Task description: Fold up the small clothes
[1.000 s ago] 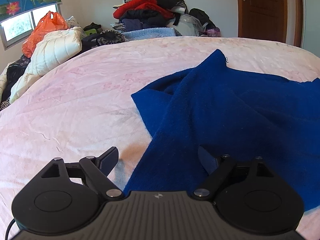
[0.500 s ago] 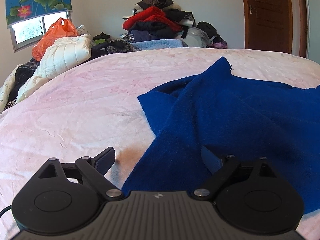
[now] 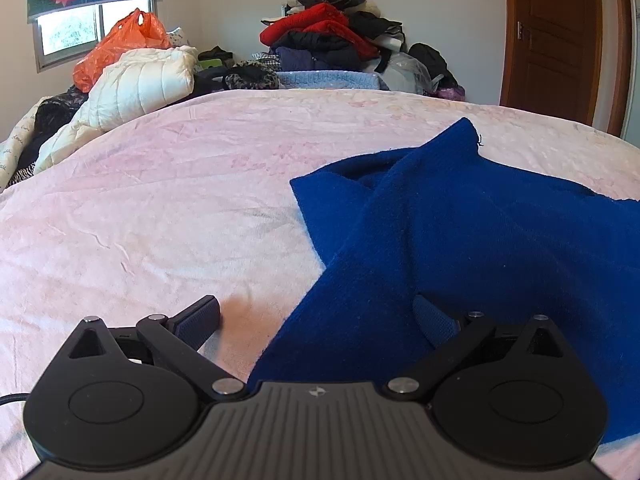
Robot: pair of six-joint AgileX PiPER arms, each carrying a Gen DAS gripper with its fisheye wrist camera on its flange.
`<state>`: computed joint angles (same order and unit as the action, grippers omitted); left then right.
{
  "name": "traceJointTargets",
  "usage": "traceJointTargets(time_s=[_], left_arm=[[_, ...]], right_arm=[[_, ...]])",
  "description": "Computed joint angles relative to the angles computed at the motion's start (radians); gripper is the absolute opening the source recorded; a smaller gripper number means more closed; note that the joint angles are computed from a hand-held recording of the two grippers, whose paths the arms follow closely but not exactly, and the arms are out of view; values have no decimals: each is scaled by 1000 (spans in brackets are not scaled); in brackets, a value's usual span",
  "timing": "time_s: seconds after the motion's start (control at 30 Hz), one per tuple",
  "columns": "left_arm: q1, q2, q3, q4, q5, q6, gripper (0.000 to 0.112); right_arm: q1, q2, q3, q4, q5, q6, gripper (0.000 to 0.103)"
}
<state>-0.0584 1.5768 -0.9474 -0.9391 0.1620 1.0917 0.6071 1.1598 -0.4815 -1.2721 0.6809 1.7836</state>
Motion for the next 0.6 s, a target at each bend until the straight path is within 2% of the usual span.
traceJointTargets(time_s=[0.37,0.43,0.5,0.6], left_arm=[[-6,-3,-2,56,-2,-57,103],[-1,-6,-5,86,11,-88,103],[17,-10,-17,108,48,-105,103],[74,-1,-93,169,192,-116,103]], right_arm=[[4,7,-2,0,0,6,103],[13,9,-20,32,22,-20,102],[35,12,-58,69,60,-42,99],[85,13,-121,40,104,-73,98]])
